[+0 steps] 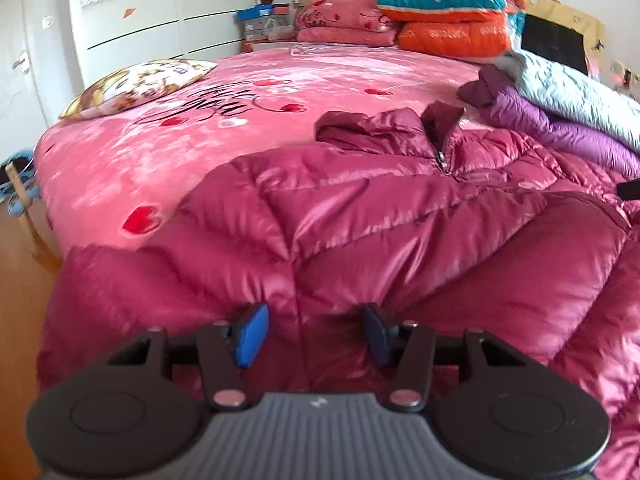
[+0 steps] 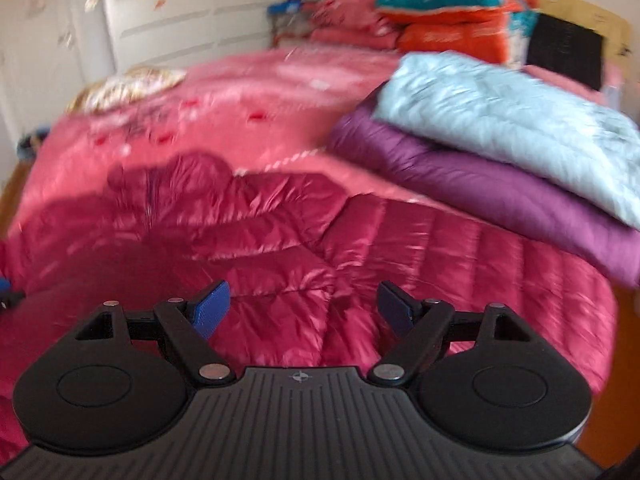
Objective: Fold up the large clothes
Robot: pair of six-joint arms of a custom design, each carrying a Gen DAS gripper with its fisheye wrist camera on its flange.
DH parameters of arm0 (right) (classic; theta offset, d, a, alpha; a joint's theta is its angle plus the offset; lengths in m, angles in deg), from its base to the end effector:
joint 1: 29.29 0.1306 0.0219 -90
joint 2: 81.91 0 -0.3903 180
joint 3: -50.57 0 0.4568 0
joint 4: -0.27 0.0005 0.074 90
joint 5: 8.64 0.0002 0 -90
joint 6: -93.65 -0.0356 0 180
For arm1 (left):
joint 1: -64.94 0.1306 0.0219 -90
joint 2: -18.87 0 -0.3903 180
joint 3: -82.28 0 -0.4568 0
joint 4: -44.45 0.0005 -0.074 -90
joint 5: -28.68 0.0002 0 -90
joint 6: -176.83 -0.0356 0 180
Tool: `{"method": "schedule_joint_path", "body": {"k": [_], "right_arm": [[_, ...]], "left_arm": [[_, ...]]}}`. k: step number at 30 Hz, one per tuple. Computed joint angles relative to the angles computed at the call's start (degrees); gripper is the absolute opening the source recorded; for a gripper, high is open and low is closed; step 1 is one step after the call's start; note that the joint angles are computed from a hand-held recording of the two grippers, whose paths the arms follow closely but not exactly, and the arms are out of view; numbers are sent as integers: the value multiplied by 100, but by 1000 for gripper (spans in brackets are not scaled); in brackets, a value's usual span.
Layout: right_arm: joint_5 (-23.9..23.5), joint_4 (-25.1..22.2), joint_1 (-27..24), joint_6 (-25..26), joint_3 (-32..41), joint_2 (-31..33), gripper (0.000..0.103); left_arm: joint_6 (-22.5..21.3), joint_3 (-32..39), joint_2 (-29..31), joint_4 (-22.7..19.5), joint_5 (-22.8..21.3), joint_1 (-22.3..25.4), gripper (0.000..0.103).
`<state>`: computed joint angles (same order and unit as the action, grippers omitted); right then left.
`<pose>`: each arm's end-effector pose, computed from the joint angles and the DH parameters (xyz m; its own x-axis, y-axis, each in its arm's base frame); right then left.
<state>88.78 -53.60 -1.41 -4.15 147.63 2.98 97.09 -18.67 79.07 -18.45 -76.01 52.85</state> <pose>0.4577 0.2364 0.5428 -0.6339 -0.1831 -0.7514 -0.2952 0.9553 0.0162 0.3323 -0.0625 0.5413 -0.6733 -0.0320 -0.7386 -0.0971 0.9942 0.0455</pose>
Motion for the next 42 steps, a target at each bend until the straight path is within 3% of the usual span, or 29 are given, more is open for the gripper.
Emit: {"method": "schedule_joint_path", "body": {"k": [5,9,17,27,36,42], "right_arm": [[9,-342,-208,179,360,836,99],[34,82,-393,0,90,930,99],[537,797,-566,90,-252,941,100],[578,1403,-1077,8,-559,917,100],[669,1594,-1503,-104,-115,1363,103],[752,1636,-1531,-20,-18,1470,103]], "left_arm": [[-319,125,354,203,41,-19,54],[-501,191,585,401,90,26,59],[-691,394,1130,1000,154,-21,65],[-818,926,2078,1769,281,-131,77],[-961,1572,2923,2201,472,-206,83],[-806,1576,2833,2164,735,-132,83]]}}
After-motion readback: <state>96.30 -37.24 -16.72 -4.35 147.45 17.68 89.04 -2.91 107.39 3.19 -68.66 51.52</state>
